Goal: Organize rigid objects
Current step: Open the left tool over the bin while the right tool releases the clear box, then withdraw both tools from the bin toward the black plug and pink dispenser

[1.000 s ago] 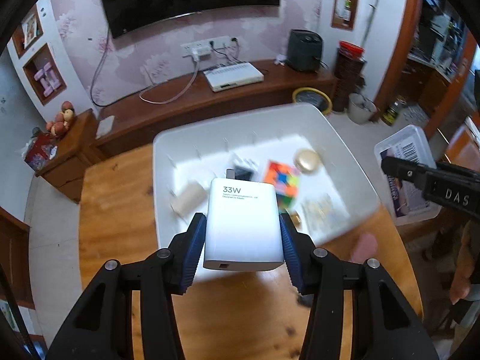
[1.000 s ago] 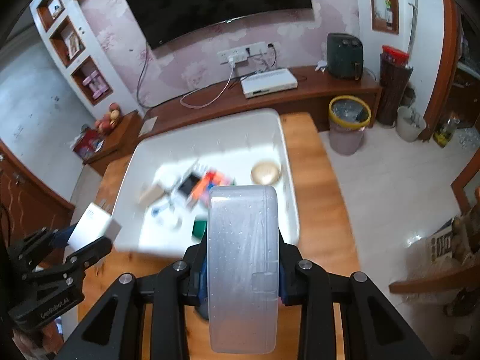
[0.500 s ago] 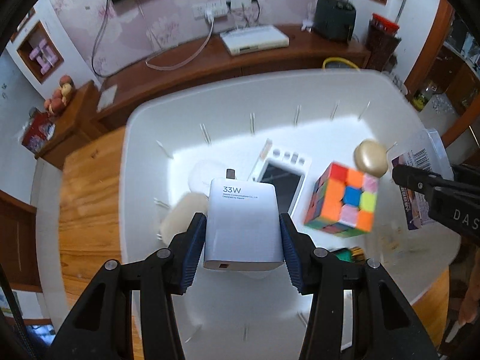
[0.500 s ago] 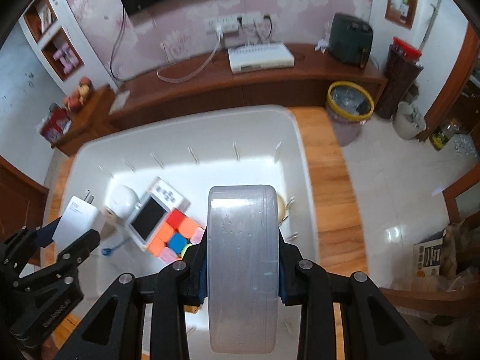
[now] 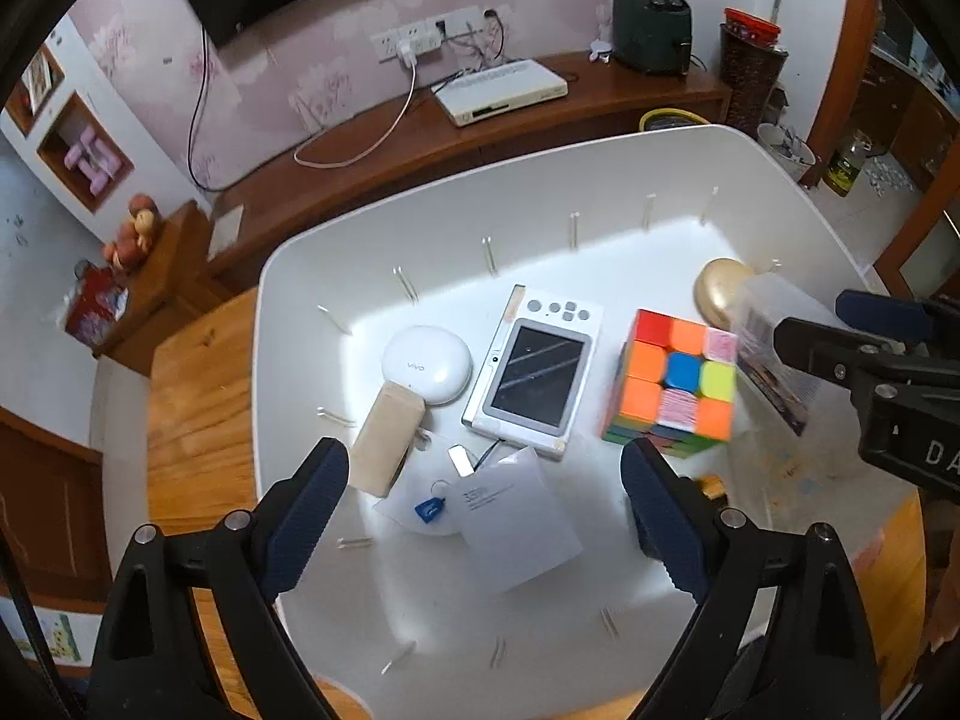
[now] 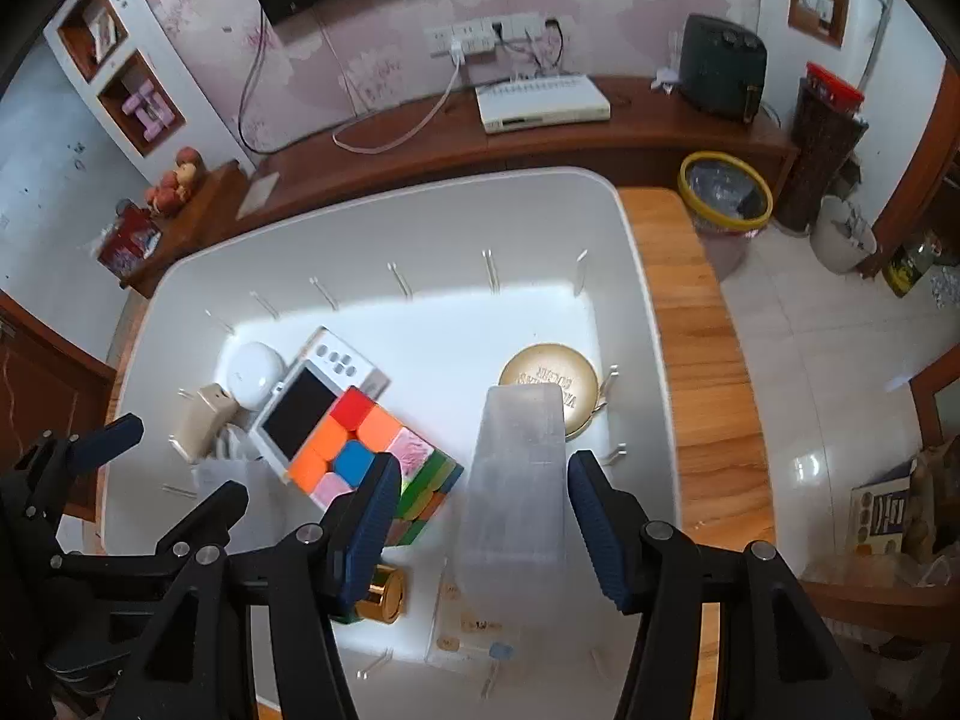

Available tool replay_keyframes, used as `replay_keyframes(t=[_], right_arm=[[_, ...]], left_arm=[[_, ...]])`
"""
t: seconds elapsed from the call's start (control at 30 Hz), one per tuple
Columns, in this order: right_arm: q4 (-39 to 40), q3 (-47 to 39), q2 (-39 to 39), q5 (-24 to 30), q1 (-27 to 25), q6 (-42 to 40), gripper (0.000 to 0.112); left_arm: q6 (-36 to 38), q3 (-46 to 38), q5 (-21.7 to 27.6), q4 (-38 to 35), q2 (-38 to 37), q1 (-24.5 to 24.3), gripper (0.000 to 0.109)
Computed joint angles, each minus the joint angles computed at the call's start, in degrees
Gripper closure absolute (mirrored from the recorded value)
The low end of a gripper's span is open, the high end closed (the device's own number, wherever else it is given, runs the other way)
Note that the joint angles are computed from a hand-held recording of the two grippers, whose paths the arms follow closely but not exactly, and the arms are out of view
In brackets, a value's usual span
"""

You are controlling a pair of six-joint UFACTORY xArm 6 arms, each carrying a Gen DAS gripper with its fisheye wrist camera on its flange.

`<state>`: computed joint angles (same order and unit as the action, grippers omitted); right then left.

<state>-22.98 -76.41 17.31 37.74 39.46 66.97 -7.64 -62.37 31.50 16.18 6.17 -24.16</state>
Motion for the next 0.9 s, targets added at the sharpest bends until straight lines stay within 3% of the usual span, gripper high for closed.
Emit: replay_keyframes(t=[0.23, 0.9], right_arm=[[-5.85, 4.40, -6.33, -0.02, 2.17, 4.27, 0.054], [-15.03, 16.84, -24.87, 9.00, 11.65, 9.71, 0.053]], left_arm=[[-0.98, 4.77, 0.05, 2.77, -6.69, -1.64, 0.015], [-7.76, 14.16, 3.31, 5.88, -22.80, -8.11, 0.015]])
